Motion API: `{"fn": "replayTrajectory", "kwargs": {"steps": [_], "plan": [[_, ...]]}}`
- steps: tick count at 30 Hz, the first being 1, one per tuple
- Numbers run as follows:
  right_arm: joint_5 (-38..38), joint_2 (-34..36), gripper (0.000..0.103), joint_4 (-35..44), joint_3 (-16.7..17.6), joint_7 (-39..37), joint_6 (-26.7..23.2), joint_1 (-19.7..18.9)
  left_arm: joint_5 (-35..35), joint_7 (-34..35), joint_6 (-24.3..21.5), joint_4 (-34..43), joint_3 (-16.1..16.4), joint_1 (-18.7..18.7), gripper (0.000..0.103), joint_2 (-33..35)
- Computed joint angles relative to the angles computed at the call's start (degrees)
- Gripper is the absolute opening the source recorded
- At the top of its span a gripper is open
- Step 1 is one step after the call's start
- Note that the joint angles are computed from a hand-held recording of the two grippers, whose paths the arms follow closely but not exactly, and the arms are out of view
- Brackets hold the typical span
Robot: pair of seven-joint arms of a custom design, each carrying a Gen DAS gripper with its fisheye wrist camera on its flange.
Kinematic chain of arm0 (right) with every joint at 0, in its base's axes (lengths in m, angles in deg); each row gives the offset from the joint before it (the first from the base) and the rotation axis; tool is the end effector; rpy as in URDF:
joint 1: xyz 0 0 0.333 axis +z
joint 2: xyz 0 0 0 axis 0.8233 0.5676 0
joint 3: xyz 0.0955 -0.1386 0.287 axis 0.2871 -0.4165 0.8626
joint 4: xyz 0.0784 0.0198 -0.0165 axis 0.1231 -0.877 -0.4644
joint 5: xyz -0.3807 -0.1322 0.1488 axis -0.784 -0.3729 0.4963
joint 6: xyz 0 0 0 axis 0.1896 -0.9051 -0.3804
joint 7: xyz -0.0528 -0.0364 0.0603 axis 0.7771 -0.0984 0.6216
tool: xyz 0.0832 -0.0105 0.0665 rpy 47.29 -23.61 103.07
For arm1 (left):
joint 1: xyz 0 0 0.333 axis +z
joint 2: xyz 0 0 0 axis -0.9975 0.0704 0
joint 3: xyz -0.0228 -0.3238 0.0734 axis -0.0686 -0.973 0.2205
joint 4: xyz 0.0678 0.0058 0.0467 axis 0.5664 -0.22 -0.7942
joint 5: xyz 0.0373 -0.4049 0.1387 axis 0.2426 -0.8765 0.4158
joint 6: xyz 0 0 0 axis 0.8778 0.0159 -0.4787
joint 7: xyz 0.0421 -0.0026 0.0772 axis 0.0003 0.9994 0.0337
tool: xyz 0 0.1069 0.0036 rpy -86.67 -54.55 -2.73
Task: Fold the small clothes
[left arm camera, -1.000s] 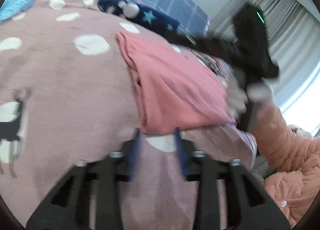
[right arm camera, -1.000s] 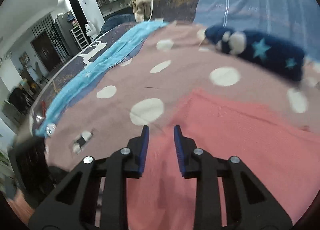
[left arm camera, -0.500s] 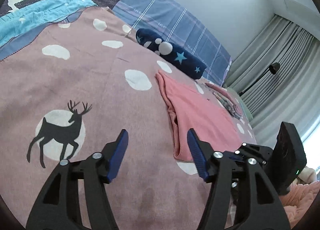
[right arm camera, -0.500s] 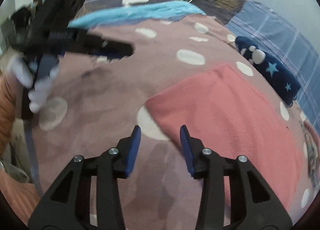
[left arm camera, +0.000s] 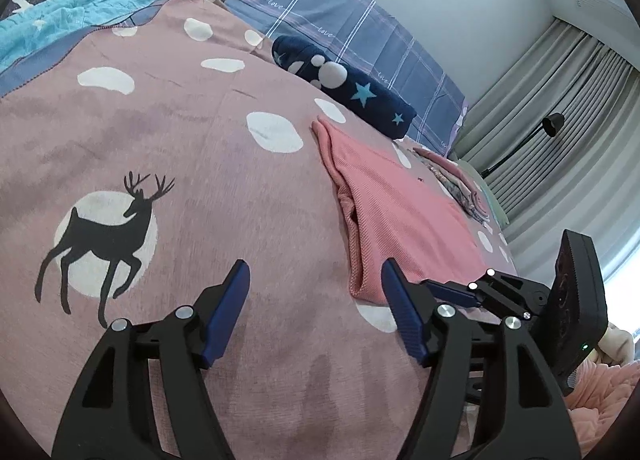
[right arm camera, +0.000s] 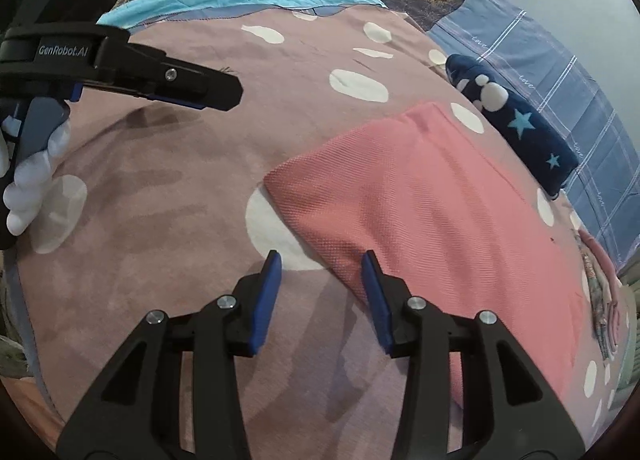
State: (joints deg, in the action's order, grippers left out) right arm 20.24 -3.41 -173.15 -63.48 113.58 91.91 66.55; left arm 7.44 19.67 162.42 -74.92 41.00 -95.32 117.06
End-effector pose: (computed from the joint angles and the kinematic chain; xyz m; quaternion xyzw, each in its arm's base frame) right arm 0.7111 0.1486 0.3357 -0.9010 0.2907 -0.2333 0.2219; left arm 0.6807 -0.3199 0.3056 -0.6660 0.5748 -0.4729 0.0491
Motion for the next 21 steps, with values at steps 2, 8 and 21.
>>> {"fn": "replayTrajectory", "kwargs": {"steps": [2, 8, 21], "plan": [[-0.32, 0.26, 0.043, 0.30, -0.46, 0.51, 0.16, 0.31, 0.24, 0.00, -0.44, 0.09, -1.03, 0.88, 0.069, 0.36], [-1.86, -0.22, 0.045, -0.86, -1.84, 0.87, 2.73, 0.79, -0.02, -0.13, -0.16, -0.13, -1.37, 1.38, 0.069, 0.58], [-3.76, 7.40, 0.046, 0.18, -6.49, -2.81, 25.22, 10.28, -0.26, -1.71, 2.32, 0.16, 0.67, 0.39, 0.069, 0.92]]}}
